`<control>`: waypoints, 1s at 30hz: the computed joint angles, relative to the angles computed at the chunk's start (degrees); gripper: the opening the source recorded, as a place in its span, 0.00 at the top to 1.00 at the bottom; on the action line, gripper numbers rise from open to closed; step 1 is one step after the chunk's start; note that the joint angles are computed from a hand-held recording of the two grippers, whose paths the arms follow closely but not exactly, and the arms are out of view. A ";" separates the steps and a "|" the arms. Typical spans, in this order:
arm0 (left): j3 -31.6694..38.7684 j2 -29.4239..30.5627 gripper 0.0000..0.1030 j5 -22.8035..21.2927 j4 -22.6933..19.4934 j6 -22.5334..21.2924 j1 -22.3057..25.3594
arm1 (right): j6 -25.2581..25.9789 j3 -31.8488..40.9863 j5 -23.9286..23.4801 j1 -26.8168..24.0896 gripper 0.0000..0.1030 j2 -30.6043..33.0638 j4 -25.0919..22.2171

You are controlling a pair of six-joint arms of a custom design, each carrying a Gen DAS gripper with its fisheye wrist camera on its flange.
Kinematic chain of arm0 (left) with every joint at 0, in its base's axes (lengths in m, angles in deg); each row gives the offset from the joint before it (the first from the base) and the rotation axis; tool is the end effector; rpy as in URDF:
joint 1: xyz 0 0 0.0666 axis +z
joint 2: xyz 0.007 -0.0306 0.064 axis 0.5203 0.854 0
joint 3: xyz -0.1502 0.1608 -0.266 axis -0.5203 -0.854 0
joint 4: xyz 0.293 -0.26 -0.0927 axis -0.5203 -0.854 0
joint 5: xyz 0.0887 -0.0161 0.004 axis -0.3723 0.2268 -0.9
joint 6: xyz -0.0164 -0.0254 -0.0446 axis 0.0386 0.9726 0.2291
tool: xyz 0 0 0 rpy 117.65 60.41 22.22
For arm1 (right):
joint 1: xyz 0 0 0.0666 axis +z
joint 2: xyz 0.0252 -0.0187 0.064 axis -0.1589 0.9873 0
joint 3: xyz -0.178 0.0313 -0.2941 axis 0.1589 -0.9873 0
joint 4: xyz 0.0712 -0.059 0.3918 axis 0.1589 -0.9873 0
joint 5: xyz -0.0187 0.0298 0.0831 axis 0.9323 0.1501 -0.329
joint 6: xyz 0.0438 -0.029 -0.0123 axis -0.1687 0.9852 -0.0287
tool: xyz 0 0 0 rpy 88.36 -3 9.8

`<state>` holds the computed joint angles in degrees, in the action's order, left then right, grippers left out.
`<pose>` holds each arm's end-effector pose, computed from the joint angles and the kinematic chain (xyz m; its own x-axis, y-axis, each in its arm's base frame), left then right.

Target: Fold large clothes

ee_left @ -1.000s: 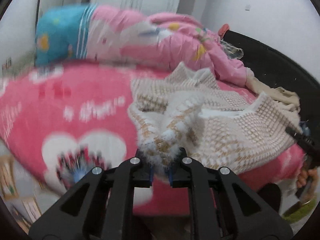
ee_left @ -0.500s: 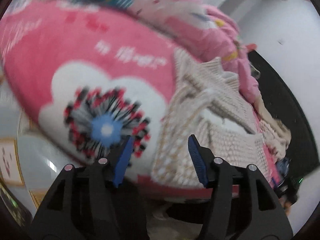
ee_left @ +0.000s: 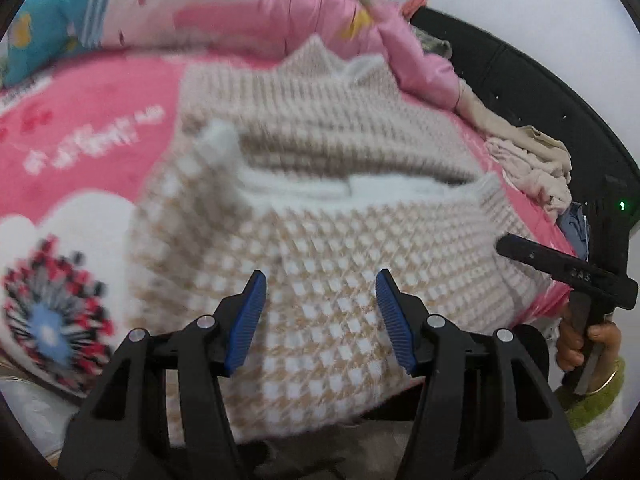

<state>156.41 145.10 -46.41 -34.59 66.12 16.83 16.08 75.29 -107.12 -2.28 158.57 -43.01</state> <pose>0.4925 -0.1356 0.3723 -0.8099 -0.0862 -0.5802 0.1450 0.9290 -0.3404 0.5253 0.0744 0.3633 -0.8450 0.0003 -0.5348 -0.2056 0.9230 0.3254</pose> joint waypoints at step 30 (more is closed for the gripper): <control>2.34 5.89 0.96 -17.32 6.55 -10.13 -3.14 | 0.83 2.17 15.44 4.44 0.85 3.97 5.70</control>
<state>158.75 150.99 -63.73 -28.05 55.99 13.69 16.91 77.46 -91.67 2.16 162.53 -37.31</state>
